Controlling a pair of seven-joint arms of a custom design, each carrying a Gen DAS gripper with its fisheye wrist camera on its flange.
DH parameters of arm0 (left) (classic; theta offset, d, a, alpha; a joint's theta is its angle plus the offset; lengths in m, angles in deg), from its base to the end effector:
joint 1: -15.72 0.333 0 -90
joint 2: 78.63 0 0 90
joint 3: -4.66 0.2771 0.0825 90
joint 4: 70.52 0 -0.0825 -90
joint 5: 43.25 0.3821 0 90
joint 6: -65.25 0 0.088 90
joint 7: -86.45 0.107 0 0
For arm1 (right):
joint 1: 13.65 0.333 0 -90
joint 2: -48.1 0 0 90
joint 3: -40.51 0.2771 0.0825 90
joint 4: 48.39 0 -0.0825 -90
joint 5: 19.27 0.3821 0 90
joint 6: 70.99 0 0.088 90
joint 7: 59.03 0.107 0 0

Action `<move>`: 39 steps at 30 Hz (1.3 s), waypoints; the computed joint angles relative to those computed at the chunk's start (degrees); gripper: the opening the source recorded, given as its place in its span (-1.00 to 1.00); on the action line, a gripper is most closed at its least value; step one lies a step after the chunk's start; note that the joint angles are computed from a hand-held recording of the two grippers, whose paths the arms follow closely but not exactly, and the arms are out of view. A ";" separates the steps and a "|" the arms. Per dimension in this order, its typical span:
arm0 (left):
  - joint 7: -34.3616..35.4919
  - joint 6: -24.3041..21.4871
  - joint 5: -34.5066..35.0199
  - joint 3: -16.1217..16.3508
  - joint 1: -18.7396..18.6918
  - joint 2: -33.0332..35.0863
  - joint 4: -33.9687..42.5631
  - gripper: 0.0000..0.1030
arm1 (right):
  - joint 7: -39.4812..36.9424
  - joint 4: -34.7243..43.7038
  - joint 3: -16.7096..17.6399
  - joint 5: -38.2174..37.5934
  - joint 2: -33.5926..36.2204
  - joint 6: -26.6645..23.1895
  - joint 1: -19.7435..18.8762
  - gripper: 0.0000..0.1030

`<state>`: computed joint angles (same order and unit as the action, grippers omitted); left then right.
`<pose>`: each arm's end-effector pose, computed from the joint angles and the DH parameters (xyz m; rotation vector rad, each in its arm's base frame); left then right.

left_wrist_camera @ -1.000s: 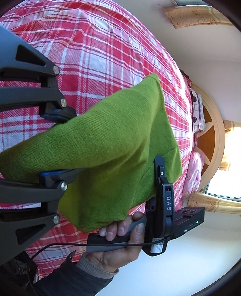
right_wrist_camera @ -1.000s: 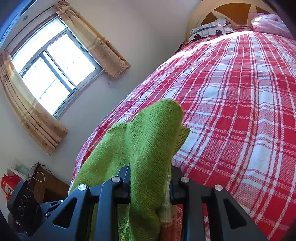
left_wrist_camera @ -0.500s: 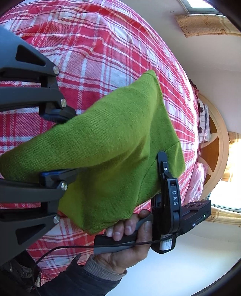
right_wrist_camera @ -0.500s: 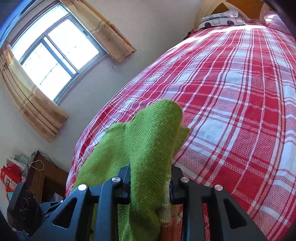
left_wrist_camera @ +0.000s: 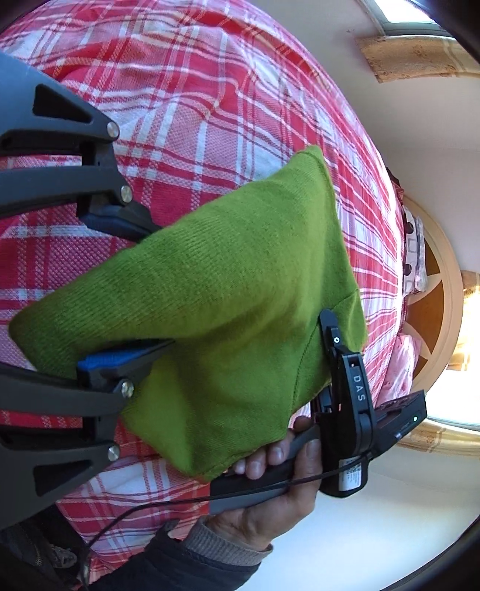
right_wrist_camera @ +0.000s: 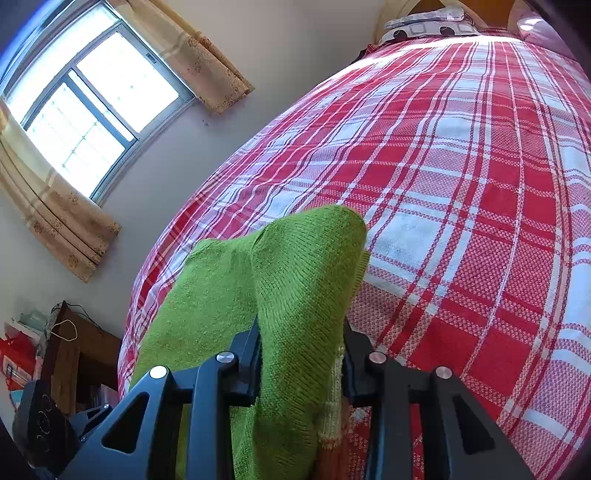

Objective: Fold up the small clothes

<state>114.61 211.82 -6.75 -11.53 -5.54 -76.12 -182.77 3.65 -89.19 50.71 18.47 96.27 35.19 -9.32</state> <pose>0.4769 -0.3737 0.4751 -1.8327 1.8500 -0.7790 0.7368 0.1725 0.4968 -2.0303 1.1230 0.2940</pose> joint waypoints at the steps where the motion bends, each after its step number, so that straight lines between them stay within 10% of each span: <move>1: 0.32 -1.13 0.34 -0.22 -0.24 -0.43 0.07 0.06 | -0.61 -1.84 -0.12 0.08 -1.29 0.92 -0.12 -0.31; 6: -1.97 -3.12 5.10 -0.81 -0.42 -4.54 -1.35 0.13 | -5.78 -15.00 -1.01 2.15 -10.91 8.62 -0.77 -0.25; 9: -9.07 -5.69 13.52 -1.46 0.19 -5.38 -0.33 0.55 | -10.03 -23.95 -0.75 7.13 -18.31 11.24 -2.59 -0.24; 15: -12.08 -16.98 19.54 -0.59 -0.22 2.47 7.38 0.59 | -18.42 -38.54 -1.67 16.95 -29.42 2.07 -4.70 0.05; 29: -17.01 -11.34 14.51 1.18 0.25 0.19 1.67 0.91 | -20.41 -57.24 -6.91 16.26 -40.66 17.23 2.55 0.05; 39: -20.57 -8.37 19.83 -1.50 0.16 -6.58 0.83 0.92 | -26.11 -74.83 -9.51 16.01 -59.32 37.81 6.55 0.14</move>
